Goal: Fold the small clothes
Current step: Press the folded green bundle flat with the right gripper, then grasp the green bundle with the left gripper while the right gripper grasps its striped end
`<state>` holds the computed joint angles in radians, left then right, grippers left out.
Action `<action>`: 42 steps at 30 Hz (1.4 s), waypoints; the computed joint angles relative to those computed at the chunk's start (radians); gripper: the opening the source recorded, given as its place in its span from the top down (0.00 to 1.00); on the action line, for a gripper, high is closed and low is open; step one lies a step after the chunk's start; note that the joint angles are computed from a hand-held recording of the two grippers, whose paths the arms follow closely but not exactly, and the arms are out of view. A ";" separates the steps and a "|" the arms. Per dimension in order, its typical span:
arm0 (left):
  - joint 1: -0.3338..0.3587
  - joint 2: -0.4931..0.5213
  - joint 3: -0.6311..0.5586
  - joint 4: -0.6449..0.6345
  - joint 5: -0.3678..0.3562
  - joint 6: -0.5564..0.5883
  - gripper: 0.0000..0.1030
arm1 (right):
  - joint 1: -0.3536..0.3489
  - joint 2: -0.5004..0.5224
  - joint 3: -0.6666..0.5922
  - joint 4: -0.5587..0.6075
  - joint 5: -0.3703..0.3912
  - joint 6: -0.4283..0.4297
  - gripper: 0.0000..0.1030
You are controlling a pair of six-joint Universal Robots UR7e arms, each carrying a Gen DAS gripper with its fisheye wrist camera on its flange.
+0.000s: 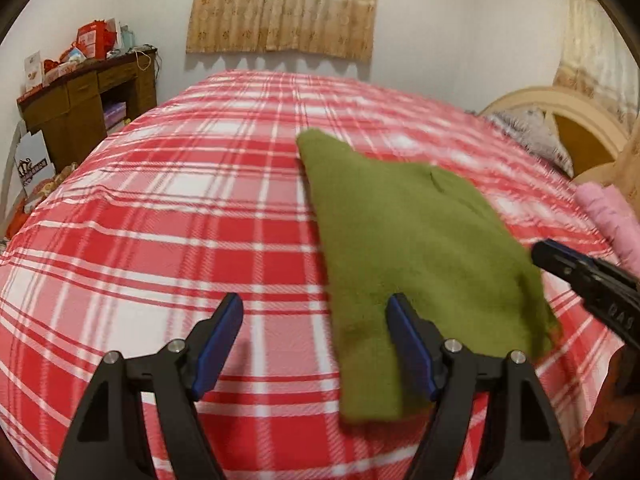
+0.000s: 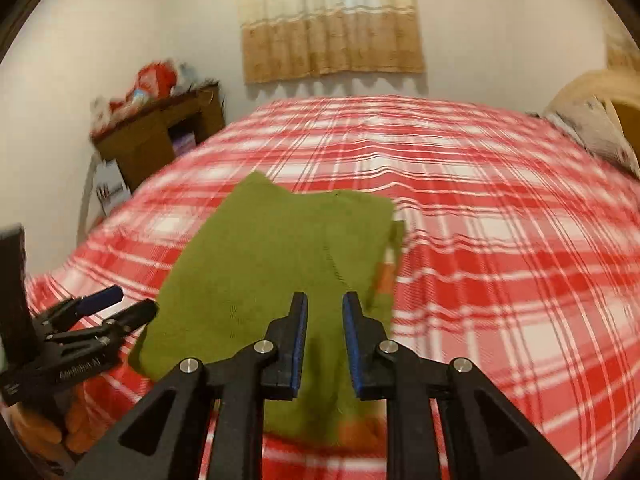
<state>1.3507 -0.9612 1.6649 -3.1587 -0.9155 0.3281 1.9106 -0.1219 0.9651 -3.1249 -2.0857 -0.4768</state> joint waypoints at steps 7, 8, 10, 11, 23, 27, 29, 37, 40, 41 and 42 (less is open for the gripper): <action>-0.016 0.044 0.002 -0.070 0.080 0.032 0.21 | -0.029 0.094 -0.137 0.022 -0.053 -0.026 0.90; -0.021 0.050 -0.002 -0.077 0.097 0.040 0.21 | -0.029 0.101 -0.149 0.018 -0.053 -0.026 0.90; -0.031 0.060 -0.003 -0.093 0.130 0.058 0.21 | -0.033 0.098 -0.151 0.025 -0.041 -0.003 0.90; -0.035 0.068 -0.009 -0.099 0.143 0.071 0.21 | -0.036 0.091 -0.144 0.031 -0.031 0.015 0.90; -0.048 0.033 0.020 -0.050 0.189 0.043 0.21 | -0.012 -0.035 0.151 -0.096 -0.040 0.070 0.87; -0.056 0.019 0.058 -0.075 0.213 0.066 0.21 | -0.026 -0.030 0.191 -0.166 -0.019 0.044 0.86; -0.054 -0.004 0.099 -0.079 0.209 0.053 0.21 | -0.018 -0.013 0.171 -0.172 -0.047 0.025 0.86; -0.022 -0.082 0.200 -0.038 0.159 0.018 0.10 | -0.025 -0.030 0.207 -0.206 -0.015 0.039 0.86; -0.015 -0.105 0.204 -0.008 0.152 0.009 0.10 | -0.028 -0.078 0.285 -0.201 0.024 0.096 0.77; -0.012 -0.112 0.206 -0.012 0.149 0.009 0.10 | -0.030 -0.092 0.307 -0.199 0.035 0.111 0.70; -0.006 -0.121 0.204 -0.012 0.134 0.006 0.10 | -0.031 -0.110 0.334 -0.194 0.050 0.127 0.66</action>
